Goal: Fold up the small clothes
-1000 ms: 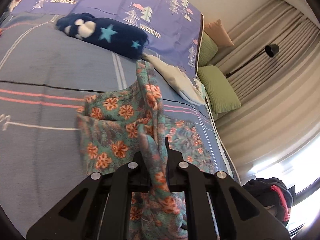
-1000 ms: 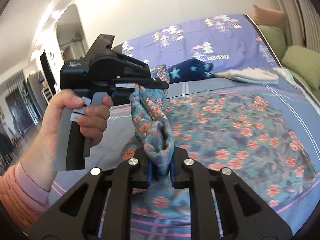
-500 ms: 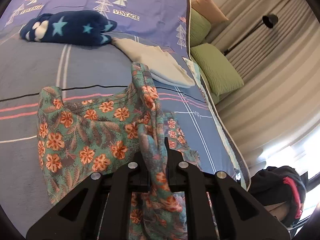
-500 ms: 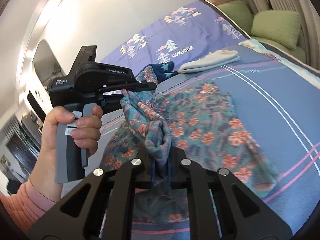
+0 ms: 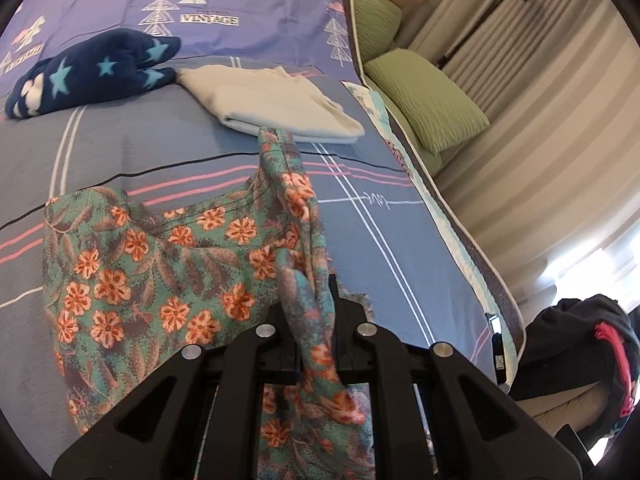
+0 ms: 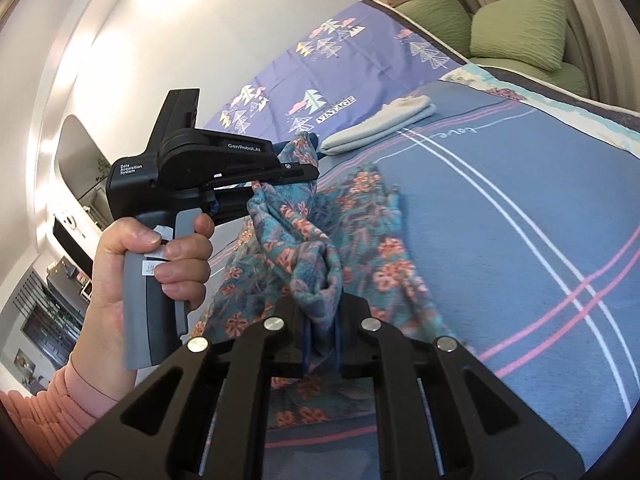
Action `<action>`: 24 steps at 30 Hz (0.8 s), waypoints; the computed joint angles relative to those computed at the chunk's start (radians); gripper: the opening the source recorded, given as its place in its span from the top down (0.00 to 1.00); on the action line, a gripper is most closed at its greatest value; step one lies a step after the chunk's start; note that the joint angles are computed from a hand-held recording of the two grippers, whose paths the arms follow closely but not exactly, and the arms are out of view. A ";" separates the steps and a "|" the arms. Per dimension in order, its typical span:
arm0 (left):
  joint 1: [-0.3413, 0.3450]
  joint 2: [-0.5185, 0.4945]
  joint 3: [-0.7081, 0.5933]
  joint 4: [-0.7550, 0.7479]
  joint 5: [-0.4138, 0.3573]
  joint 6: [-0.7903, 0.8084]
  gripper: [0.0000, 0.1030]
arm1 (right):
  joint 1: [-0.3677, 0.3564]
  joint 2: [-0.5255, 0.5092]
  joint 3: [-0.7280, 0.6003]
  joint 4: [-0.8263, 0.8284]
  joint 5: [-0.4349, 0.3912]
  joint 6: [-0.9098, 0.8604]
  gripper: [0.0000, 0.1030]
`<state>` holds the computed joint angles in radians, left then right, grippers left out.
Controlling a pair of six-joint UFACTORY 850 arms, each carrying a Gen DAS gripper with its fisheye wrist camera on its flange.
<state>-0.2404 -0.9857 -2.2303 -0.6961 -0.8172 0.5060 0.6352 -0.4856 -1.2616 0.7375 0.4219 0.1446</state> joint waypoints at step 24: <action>-0.082 0.127 0.199 0.133 0.315 0.112 0.31 | -0.020 0.051 0.100 -0.133 -0.049 0.232 0.91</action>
<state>-0.3221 -0.8591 -2.0315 -0.5634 -0.5025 0.6181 0.6148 -0.4342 -1.1617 0.6041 0.3728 0.3768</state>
